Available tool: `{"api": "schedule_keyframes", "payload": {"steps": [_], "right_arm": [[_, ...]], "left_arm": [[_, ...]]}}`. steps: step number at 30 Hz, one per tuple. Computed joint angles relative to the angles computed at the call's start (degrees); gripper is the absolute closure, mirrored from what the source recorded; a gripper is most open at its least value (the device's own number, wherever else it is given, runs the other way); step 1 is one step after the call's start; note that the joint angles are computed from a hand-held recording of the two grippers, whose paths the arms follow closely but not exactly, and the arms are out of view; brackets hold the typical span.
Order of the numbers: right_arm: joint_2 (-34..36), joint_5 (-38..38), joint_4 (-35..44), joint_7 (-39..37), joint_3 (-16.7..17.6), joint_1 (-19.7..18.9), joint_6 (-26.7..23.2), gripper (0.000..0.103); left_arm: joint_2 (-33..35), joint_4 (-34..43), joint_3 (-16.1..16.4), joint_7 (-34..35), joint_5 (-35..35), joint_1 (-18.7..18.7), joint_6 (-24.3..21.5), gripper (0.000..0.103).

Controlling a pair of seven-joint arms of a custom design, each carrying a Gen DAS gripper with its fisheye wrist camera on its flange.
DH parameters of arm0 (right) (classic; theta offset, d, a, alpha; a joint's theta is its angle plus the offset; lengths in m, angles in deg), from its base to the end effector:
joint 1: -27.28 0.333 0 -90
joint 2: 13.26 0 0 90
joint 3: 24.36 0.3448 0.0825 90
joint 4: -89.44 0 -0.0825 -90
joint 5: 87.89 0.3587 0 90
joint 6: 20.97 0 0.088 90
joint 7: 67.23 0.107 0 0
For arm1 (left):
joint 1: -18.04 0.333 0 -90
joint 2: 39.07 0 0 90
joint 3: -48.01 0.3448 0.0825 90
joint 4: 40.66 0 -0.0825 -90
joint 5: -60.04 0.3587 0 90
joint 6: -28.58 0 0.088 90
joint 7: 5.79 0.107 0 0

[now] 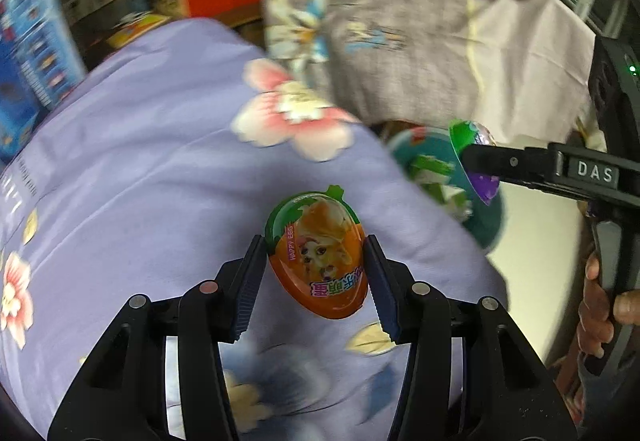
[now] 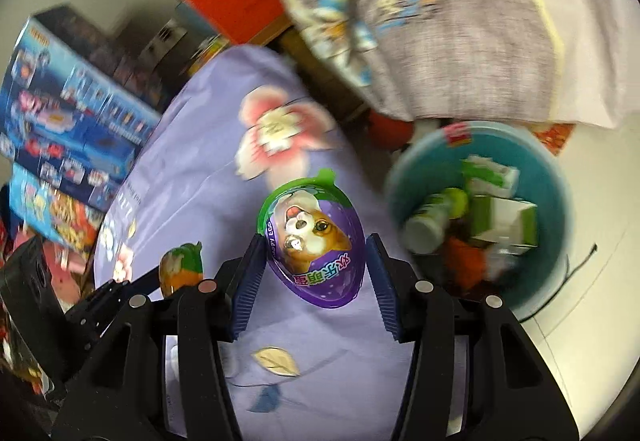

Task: Collect trash
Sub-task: 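Carry the purple and orange eggs over the teal bin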

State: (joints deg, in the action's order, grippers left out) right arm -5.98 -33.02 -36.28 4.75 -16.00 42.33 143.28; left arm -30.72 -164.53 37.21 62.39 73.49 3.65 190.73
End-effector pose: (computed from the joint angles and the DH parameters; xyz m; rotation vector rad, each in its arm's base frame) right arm 0.5316 0.1781 0.4171 -1.5967 1.8501 0.0634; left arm 0.5226 -0.2546 0.4341 -1.7032 2.2014 -0.6415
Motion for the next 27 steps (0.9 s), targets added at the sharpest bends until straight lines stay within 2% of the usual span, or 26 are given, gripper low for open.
{"api": "schedule_keyframes", "payload": {"steps": [7, 10, 18, 27], "right_arm": [[-2.4, 5.4, -4.6, -3.4, -3.2, -3.6, -0.8, 0.054], [-2.4, 4.9, -5.5, -3.2, -4.3, -4.5, -1.4, 0.054], [-0.8, 3.8, -5.5, -2.5, -5.3, -6.9, -3.3, 0.054], [0.5, 0.5, -4.4, 0.0, -5.0, -8.2, -3.9, 0.054]], "left_arm": [[7.8, 9.2, -2.6, 3.5, -1.8, -3.8, -3.4, 0.052], [11.2, 13.3, -3.2, 5.4, -3.2, -5.1, -5.3, 0.052], [19.9, 24.5, -3.0, 8.3, -4.4, -9.1, -10.7, 0.052], [24.8, 30.8, -3.3, 10.7, -7.1, -9.7, -13.4, 0.051]]}}
